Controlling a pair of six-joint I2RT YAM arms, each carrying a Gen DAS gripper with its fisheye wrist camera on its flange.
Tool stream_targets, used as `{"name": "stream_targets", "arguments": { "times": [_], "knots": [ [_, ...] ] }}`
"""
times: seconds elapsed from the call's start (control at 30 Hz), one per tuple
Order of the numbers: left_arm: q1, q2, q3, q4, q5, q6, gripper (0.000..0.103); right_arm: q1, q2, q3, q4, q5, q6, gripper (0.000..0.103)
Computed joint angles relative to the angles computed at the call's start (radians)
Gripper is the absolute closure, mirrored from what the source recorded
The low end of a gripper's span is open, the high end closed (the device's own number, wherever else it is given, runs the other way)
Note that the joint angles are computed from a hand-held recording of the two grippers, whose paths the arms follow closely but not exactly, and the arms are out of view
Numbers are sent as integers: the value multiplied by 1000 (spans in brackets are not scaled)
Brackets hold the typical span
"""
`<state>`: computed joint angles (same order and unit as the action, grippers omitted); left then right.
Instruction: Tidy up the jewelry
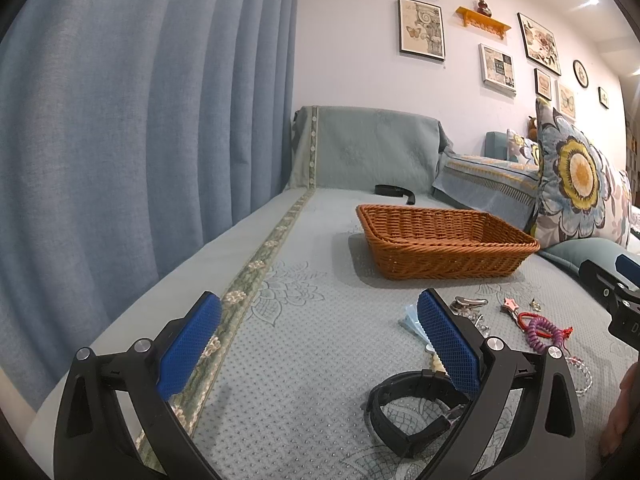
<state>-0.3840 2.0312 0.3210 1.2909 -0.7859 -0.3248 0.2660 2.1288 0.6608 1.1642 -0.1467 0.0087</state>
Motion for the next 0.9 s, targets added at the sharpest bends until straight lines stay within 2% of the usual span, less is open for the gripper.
{"name": "stream_targets", "arguments": {
  "times": [0.9],
  "knots": [
    [3,-4,1,-9,5,-5,8,1,2,5,-9,-1,0,6]
  ]
}}
